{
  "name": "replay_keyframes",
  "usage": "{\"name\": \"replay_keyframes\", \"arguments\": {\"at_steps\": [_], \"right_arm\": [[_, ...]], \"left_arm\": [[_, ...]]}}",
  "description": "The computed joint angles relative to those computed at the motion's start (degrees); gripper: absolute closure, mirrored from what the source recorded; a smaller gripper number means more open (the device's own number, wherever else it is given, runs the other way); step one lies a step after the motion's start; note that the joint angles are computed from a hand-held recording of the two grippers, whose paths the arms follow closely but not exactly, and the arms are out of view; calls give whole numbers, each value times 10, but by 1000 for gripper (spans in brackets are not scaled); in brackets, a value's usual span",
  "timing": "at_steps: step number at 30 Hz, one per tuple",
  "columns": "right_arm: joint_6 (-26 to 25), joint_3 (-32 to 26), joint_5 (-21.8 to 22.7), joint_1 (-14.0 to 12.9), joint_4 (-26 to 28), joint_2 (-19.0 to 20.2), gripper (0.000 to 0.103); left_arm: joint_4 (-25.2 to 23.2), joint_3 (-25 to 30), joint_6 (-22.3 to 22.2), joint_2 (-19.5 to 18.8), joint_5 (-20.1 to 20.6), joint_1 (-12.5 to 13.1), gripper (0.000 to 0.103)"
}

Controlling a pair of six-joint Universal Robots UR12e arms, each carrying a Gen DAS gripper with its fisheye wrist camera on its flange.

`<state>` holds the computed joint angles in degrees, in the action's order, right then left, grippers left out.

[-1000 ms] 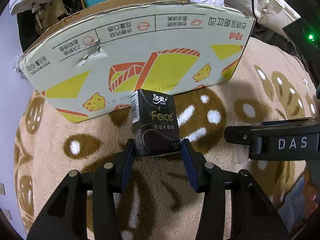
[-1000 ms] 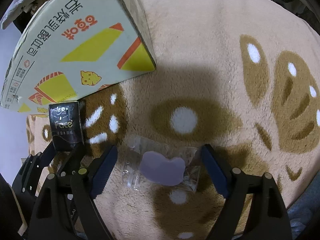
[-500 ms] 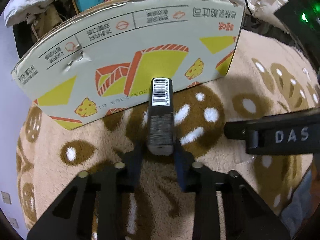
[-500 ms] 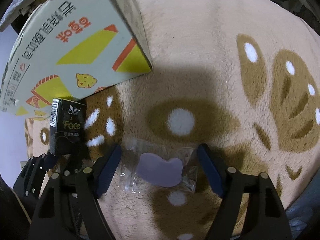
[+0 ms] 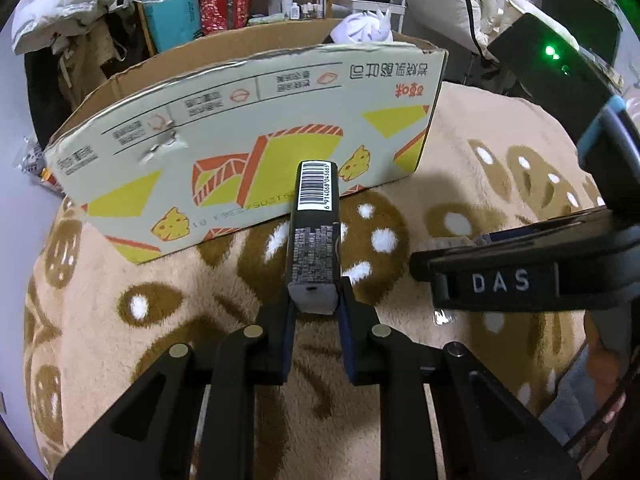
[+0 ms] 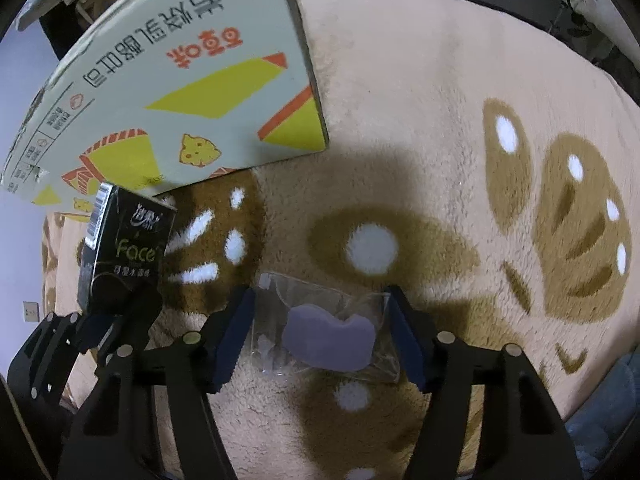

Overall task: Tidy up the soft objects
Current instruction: 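Lift the Face pack with the left tool while the right tool carries the sponge bag over the box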

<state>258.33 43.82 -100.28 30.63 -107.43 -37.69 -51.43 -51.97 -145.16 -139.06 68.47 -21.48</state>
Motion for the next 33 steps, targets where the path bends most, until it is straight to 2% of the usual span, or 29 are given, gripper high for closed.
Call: {"name": "replay_keyframes", "arguments": {"at_steps": [2,7,14,20,22,24,27,33], "right_arm": [[0,-7,-2,1,-3,3,35],[-9,14,-21,3,-57,-7,38],[-31,21,-62,12,-111,-15,38],[-85,-8,-156,28,-130,-12,38],[-103,3,-179,31,-161,-19,38],[-119,-21,-204,36,-163,-9,38],[-144,-37,-247,40,-167,-5,38],[-197,-14,-286,35,-238,-16,38]], "left_arm": [[10,-9,-5,6,8,3,84],[29,-21,-24,14,24,5,84],[74,-49,-49,35,25,11,84],[144,-82,-59,61,17,17,84],[166,-86,-62,67,11,19,84],[182,-87,-69,69,9,20,84],[189,-75,-87,69,-9,24,84],[221,-45,-108,56,-11,26,84]]}}
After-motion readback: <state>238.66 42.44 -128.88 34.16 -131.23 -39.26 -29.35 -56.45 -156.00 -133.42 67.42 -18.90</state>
